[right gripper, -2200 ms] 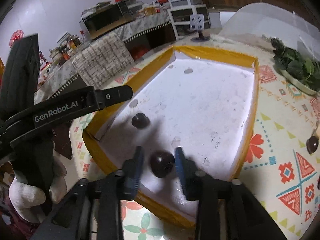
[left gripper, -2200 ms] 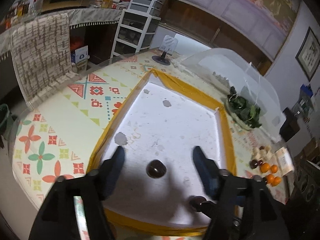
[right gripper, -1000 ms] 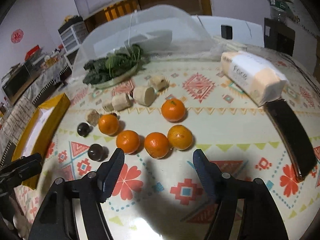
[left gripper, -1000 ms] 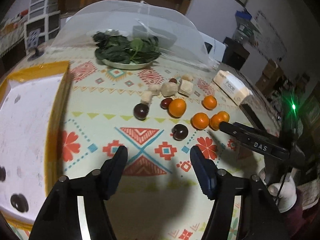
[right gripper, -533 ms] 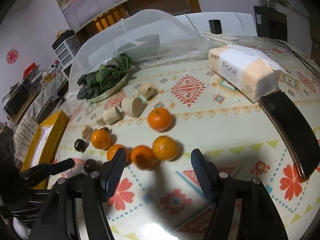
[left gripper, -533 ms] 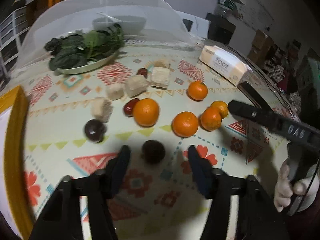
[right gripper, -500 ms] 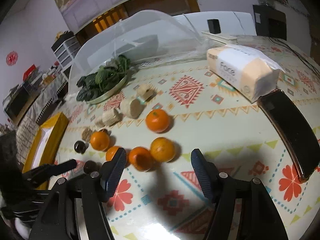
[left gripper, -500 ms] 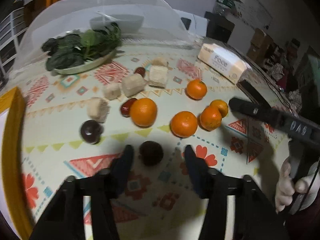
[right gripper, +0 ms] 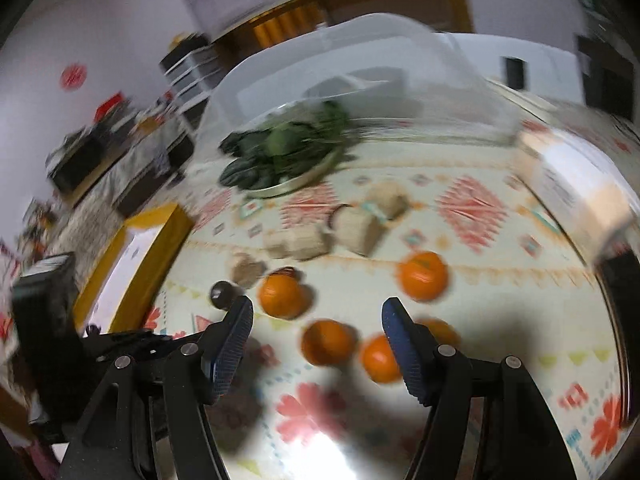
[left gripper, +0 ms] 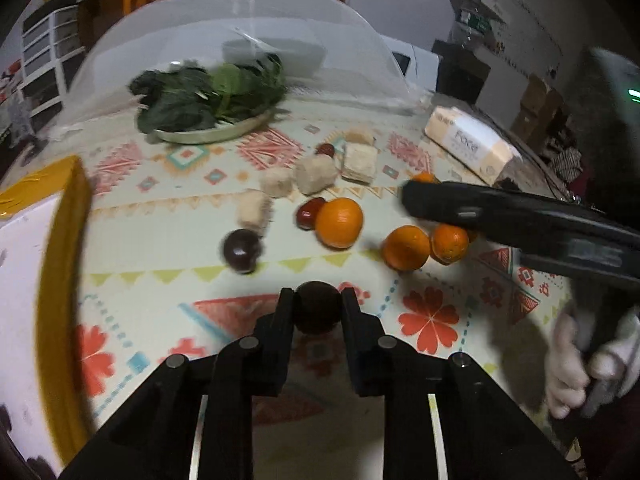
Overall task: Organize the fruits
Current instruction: 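Grasp a dark plum with the left tool while the right tool grasps a tangerine, then lower the plum into the tray with the left tool while the right tool drops the tangerine there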
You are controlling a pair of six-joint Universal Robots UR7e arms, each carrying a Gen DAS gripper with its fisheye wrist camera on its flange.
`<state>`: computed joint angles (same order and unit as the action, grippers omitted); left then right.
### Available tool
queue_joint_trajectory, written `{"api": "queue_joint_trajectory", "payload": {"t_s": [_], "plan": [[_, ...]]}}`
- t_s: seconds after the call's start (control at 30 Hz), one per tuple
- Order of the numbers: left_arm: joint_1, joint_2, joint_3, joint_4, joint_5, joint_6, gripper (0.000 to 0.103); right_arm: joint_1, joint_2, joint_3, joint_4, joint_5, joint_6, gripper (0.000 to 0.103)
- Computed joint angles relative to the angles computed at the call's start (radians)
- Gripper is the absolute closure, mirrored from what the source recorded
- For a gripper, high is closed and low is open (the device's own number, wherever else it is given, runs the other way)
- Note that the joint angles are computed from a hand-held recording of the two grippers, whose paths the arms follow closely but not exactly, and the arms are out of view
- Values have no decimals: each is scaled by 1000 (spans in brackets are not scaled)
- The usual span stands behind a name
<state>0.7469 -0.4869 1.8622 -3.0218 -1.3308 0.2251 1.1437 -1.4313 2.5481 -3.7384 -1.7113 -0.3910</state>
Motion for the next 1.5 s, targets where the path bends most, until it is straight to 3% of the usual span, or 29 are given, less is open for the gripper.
{"api": "queue_joint_trajectory", "payload": {"t_s": [0.13,0.27,0.3,0.37,0.5,0.7,0.87,1.07,1.2,1.27,1.33,1.5], "plan": [[27,-64,41,-23,-1,-26,81,61,89,-103,88,-103,-9,32],[65,-121,61,-39,5,-50,81,86,154,-153,107,-169,-7,34],[75,-133,62,-41,6,-56,81,91,166,-158,100,-181,-8,37],[91,-149,64,-51,12,-63,81,98,185,-169,106,-197,-5,58],[139,-186,61,-63,25,-88,81,120,218,-175,67,-249,-9,64],[199,-241,64,-95,64,-117,81,176,207,-139,14,-266,28,64],[248,-266,46,-100,115,-131,81,289,226,-138,42,-234,45,64],[314,-264,-28,-14,130,-156,81,425,363,-234,152,-175,53,64],[346,-284,-38,16,110,-171,80,485,482,-325,203,-187,55,64],[354,-297,-33,17,94,-178,75,497,525,-361,228,-190,61,64],[364,-315,-25,9,74,-185,51,504,565,-391,240,-201,64,64],[371,-357,1,-7,53,-202,41,514,622,-432,215,-243,70,63]]}}
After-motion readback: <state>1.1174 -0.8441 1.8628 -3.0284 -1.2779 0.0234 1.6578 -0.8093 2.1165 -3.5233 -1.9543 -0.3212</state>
